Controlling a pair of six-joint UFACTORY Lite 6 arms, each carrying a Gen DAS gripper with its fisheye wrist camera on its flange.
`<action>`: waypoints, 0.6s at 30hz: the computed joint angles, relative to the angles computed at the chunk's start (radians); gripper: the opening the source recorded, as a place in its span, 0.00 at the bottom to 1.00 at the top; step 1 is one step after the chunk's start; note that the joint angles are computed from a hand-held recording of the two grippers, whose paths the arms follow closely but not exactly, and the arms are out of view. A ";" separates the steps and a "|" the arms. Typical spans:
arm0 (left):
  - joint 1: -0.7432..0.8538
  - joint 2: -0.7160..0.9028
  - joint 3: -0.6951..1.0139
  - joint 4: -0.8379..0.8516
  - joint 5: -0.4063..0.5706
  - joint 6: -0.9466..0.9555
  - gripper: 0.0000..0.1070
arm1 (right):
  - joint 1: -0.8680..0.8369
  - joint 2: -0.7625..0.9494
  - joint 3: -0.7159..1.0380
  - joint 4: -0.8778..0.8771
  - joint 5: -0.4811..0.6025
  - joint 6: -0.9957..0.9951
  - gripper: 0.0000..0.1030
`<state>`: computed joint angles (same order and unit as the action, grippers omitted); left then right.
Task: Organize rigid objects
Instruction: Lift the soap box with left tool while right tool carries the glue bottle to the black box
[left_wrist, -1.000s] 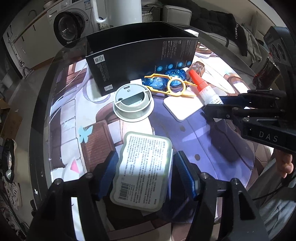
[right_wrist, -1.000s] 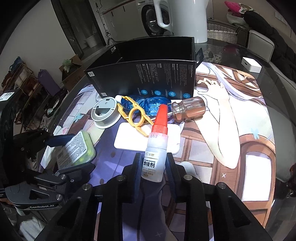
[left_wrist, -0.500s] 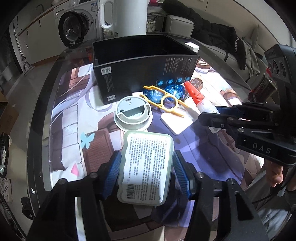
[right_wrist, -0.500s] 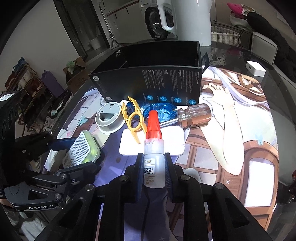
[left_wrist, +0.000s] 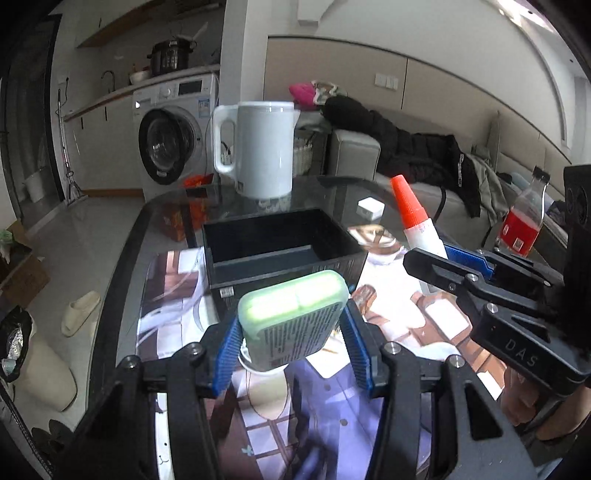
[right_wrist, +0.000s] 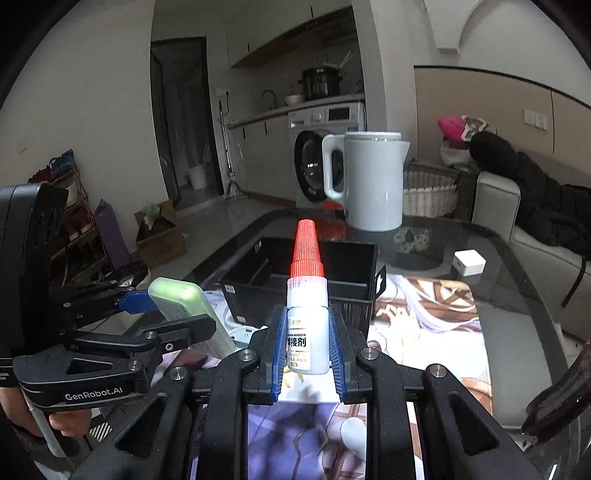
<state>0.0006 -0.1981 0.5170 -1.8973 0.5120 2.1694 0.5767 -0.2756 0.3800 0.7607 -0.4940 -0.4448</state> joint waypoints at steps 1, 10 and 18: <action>0.005 -0.020 -0.019 -0.046 0.014 0.044 0.47 | 0.019 -0.023 -0.011 0.030 -0.025 -0.024 0.20; 0.076 -0.099 -0.069 -0.158 0.122 0.148 0.47 | 0.135 -0.114 -0.053 0.147 -0.139 -0.115 0.20; 0.020 -0.007 0.003 -0.232 0.079 0.168 0.47 | 0.070 -0.060 -0.001 0.077 -0.093 -0.049 0.20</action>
<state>0.0206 -0.2053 0.5199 -2.1297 0.5912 2.3374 0.6464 -0.3358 0.3790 0.8380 -0.5871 -0.4943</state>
